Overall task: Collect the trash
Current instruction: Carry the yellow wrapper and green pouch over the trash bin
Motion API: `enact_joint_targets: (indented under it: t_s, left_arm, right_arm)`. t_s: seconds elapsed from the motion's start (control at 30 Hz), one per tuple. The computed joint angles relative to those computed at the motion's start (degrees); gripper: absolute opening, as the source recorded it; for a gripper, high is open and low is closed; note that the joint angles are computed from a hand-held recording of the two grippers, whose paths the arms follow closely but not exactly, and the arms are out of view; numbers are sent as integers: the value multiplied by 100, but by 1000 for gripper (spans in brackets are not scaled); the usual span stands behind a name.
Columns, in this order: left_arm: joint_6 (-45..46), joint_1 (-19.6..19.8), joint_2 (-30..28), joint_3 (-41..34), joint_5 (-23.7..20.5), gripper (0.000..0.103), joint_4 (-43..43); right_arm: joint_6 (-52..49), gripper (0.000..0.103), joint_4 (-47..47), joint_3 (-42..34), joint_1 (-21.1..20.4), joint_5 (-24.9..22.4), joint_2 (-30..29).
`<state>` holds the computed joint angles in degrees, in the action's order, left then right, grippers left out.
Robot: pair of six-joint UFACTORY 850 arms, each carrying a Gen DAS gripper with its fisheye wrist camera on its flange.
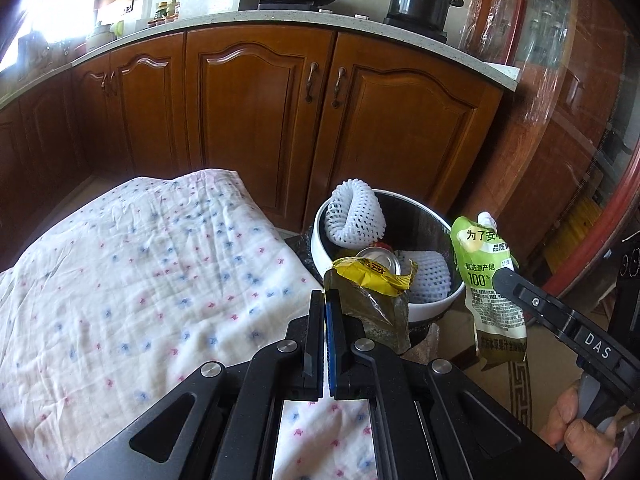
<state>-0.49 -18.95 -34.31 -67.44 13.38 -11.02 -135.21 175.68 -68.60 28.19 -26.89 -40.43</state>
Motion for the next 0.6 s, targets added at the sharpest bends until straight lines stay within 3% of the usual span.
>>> enact_joint_targets:
  t_s: [0.3,0.47,0.6]
  left_arm:
    - [410,-68,-315,-451,-216,0,-301]
    - [1068,-127,-540,-826,-395,0,-927]
    - [2068,-173,-785,-1245,-587,0,-1900]
  right_arm:
    - [134,22,-184,-123,-110,104,-85]
    - [91,22,-201,-212,-155,187,-127]
    - [38,22,-241,-358,-235,301,-211]
